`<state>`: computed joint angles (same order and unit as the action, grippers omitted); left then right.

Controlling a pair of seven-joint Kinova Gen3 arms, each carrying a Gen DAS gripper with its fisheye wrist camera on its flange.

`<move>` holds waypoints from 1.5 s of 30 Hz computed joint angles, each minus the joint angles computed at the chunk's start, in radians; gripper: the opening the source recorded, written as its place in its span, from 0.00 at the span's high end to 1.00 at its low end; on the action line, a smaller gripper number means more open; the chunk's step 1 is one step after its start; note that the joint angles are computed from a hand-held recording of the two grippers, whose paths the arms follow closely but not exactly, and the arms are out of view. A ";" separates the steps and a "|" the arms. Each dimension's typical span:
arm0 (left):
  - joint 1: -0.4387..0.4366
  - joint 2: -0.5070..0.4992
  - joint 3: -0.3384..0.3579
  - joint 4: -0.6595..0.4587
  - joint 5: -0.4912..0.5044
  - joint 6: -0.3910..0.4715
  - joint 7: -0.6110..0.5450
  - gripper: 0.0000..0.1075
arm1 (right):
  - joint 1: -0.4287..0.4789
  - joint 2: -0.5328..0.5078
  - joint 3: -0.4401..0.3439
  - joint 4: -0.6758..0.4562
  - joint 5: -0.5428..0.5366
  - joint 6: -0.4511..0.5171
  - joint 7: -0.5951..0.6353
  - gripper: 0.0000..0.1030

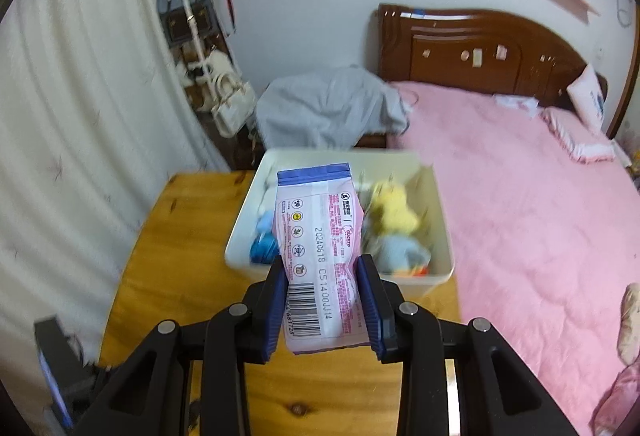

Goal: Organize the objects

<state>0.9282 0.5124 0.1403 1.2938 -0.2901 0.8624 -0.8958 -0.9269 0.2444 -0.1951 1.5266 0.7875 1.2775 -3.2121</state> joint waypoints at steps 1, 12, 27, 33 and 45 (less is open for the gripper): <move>0.001 -0.004 -0.001 0.001 -0.002 -0.003 0.000 0.12 | 0.016 0.000 0.009 -0.013 -0.001 -0.001 0.021 0.66; -0.007 0.032 -0.001 -0.049 0.015 0.035 -0.020 0.12 | 0.179 0.076 0.104 -0.125 -0.057 -0.051 0.204 0.65; -0.026 0.069 -0.007 -0.095 0.046 0.073 -0.035 0.12 | 0.227 0.137 0.166 -0.161 -0.144 -0.095 0.284 0.36; -0.025 0.059 -0.008 -0.084 0.054 0.067 -0.040 0.12 | 0.225 0.124 0.160 -0.156 -0.156 -0.099 0.273 0.36; -0.005 0.027 -0.010 -0.067 0.029 0.059 -0.022 0.12 | 0.196 0.127 0.140 -0.164 -0.207 -0.051 0.265 0.36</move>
<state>0.9233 0.5395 0.1298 1.2269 -0.2606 0.9216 -0.9183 -0.7312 0.3711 -0.0555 1.3626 0.5805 1.2267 -2.9475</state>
